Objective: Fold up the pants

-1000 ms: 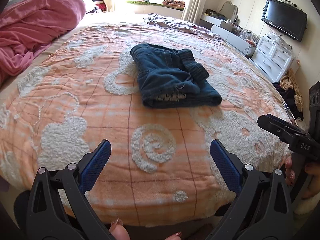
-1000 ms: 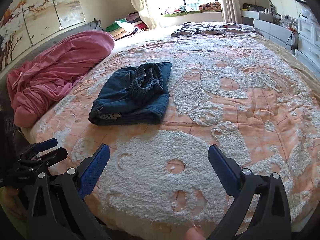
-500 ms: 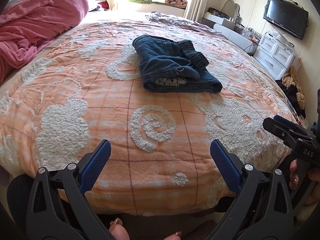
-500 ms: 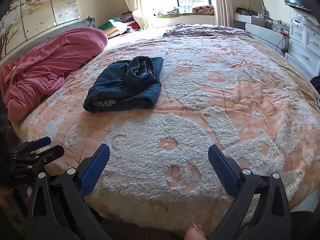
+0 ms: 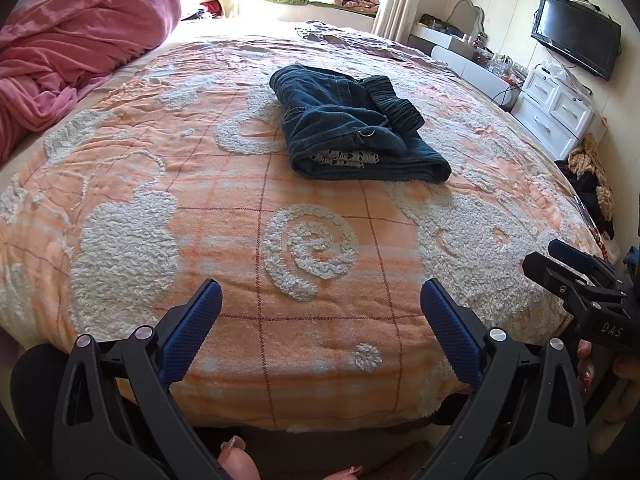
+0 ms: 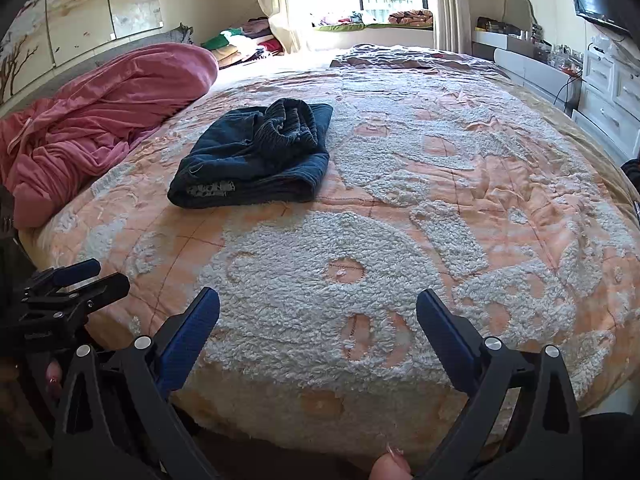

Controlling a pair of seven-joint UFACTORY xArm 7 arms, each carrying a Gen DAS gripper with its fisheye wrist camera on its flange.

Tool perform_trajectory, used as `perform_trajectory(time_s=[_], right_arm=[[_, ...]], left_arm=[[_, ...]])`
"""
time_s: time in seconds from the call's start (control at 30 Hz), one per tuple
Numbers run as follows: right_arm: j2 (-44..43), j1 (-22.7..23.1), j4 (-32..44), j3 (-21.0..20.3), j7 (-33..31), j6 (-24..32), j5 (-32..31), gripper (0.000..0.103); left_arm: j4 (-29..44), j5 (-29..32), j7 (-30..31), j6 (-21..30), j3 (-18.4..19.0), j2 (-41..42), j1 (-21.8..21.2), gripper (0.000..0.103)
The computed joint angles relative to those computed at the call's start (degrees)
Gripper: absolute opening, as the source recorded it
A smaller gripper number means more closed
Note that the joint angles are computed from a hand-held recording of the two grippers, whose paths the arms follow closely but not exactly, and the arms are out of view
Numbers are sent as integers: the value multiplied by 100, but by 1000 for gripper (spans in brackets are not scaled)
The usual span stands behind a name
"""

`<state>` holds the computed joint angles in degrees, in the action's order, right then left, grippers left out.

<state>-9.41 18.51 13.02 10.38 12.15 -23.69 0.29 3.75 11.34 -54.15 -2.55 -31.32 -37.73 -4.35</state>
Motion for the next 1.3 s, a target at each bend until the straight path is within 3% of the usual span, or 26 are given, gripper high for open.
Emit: perform_trajectory(time_s=[0.23,0.6,1.3], right_arm=[[162,16,112,-94,180,139,-172,98],[239,-52,167,77,-61,189,190,98],[230,-32,167,44,-56,207,220,98]], left_arm=[[11,-13,-56,-175,-229,223,219,93],[-46,-168,86,-284,-132,281,202,93],[-27,-152,97,-132,-62,173,88,93]])
